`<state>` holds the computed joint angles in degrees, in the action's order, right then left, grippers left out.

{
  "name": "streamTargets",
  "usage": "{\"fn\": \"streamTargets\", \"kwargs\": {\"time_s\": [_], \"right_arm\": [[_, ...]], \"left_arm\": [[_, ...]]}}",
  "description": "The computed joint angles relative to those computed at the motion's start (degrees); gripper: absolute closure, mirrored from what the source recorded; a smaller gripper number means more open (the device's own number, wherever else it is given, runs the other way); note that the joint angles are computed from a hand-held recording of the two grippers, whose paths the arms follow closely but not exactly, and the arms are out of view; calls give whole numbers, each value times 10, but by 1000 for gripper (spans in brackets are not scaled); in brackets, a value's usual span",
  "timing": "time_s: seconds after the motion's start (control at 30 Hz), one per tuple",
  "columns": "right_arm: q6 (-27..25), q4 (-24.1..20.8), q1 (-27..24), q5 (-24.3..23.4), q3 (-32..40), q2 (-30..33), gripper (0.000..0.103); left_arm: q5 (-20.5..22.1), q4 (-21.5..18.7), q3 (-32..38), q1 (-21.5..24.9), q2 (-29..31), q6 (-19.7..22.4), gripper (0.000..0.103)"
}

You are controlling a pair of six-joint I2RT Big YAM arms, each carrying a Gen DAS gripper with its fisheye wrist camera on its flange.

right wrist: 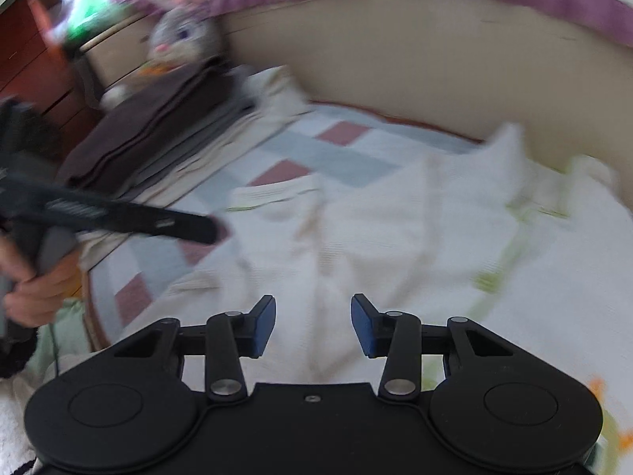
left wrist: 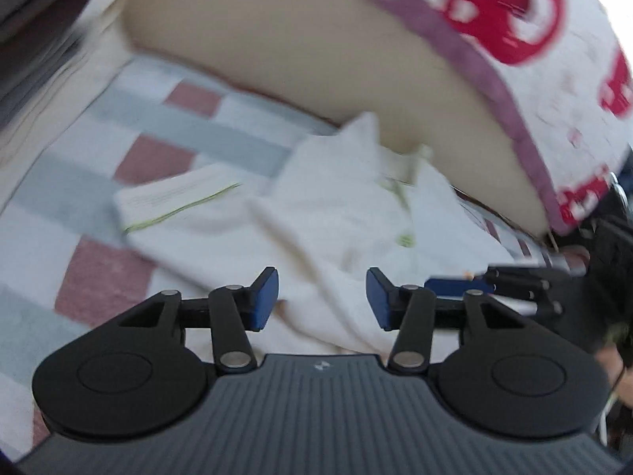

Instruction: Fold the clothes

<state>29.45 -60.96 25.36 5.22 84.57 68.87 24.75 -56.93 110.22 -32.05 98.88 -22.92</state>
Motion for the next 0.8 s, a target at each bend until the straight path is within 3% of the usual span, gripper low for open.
{"fn": "streamTargets", "kwargs": {"time_s": [0.07, 0.17, 0.2, 0.23, 0.37, 0.43, 0.5, 0.57, 0.63, 0.7, 0.8], "right_arm": [[-11, -14, -11, -39, 35, 54, 50], [-7, -54, -8, -1, 102, 127, 49], [-18, -32, -6, -2, 96, 126, 60], [-30, -6, -4, -4, 89, 124, 100], [-74, 37, 41, 55, 73, 105, 98], [-96, 49, 67, 60, 64, 91, 98], [-102, 48, 85, 50, 58, 84, 98], [-86, 44, 91, 45, 46, 79, 98], [-70, 41, 97, 39, 34, 73, 98], [-53, 40, 103, 33, 21, 68, 98], [-35, 49, 111, 23, 5, 58, 98]], "left_arm": [[25, 5, -4, 11, 9, -39, 66], [50, 17, -11, 24, 17, -81, 67], [49, 21, -16, 27, 16, -85, 67], [44, 26, -22, 29, 12, -86, 67], [56, 49, -40, 42, 2, -107, 62], [96, 66, -48, 51, -1, -125, 59], [130, 58, -43, 54, 4, -120, 51], [118, 12, -18, 46, 15, -77, 50], [59, -56, 19, 27, 31, -13, 42], [-6, -117, 52, 4, 49, 42, 25], [-70, -191, 96, -23, 79, 95, 17]]}}
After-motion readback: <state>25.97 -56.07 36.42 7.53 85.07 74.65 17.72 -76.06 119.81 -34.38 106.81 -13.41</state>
